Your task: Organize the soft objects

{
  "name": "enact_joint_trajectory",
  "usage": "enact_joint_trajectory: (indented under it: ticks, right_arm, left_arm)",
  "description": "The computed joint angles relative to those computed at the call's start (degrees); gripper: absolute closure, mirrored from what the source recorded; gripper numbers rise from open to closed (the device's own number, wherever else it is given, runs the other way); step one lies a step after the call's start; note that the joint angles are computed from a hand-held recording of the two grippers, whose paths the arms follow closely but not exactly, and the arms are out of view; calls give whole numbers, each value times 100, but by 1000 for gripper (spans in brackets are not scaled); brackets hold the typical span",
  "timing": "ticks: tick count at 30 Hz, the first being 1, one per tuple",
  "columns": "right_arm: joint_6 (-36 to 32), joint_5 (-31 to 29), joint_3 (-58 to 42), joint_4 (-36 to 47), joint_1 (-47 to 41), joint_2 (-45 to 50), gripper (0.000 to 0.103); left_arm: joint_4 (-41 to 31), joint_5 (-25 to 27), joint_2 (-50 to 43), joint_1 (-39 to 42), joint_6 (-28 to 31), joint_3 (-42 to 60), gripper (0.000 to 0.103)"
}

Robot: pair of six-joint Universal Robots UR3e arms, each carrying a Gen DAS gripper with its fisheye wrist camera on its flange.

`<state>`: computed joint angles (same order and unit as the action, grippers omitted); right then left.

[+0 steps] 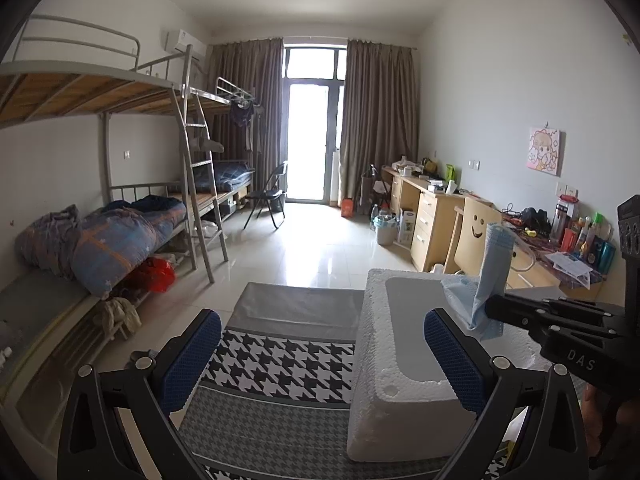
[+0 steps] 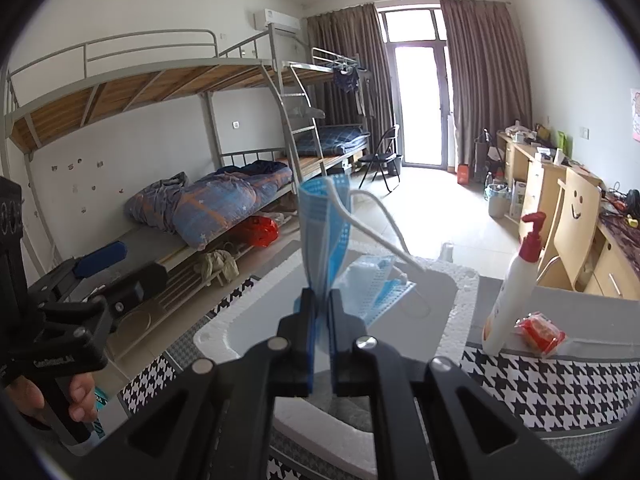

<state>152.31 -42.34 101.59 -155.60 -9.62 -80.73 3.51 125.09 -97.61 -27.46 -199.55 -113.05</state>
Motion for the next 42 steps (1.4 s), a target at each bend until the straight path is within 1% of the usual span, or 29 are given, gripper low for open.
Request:
enact_joint_trajectory:
  ticks: [4, 5, 7, 9, 11, 18, 25, 27, 30, 32, 35, 38, 42]
  right_arm:
    - [-69, -92, -139, 203, 74, 90, 95]
    - [-76, -111, -171, 247, 90, 95, 93]
    - [-66, -127, -168, 280, 91, 81, 80]
    - [-29, -111, -68, 172, 68, 18, 52]
    - [4, -88, 83, -10, 25, -54, 42]
    - [-87, -38, 153, 195, -73, -187, 42]
    - [-42, 165, 461, -28, -257, -469, 40]
    - [-55, 283, 604, -85, -363, -601, 31]
    - [16, 370, 876, -415, -494, -777, 21]
    - [53, 421, 1030, -534, -589, -891, 19]
    - [-8, 559, 1207, -472, -750, -1089, 17]
    - [-105, 694, 1352, -443, -894, -1255, 11]
    - [-130, 884, 1541, -451, -1069, -1446, 10]
  left_arm:
    - [24, 24, 6, -1, -25, -31, 1]
    - [36, 11, -11, 13, -14, -17, 1]
    - [21, -6, -4, 24, 2, -12, 1]
    - [22, -8, 4, 25, -5, -19, 1]
    - [23, -2, 5, 21, -8, -21, 1]
    - [118, 158, -32, -127, -17, -26, 1]
    - [21, 360, 20, -344, -89, 14, 1]
    - [-9, 422, 31, -419, -119, 22, 1]
    - [-50, 503, 1, -539, -178, 76, 1]
    - [-103, 584, -16, -647, -195, 130, 1]
    - [-169, 725, -38, -810, -163, 212, 1]
    - [-245, 929, -83, -1003, -172, 347, 1]
    - [-314, 1024, -43, -1119, -231, 370, 1]
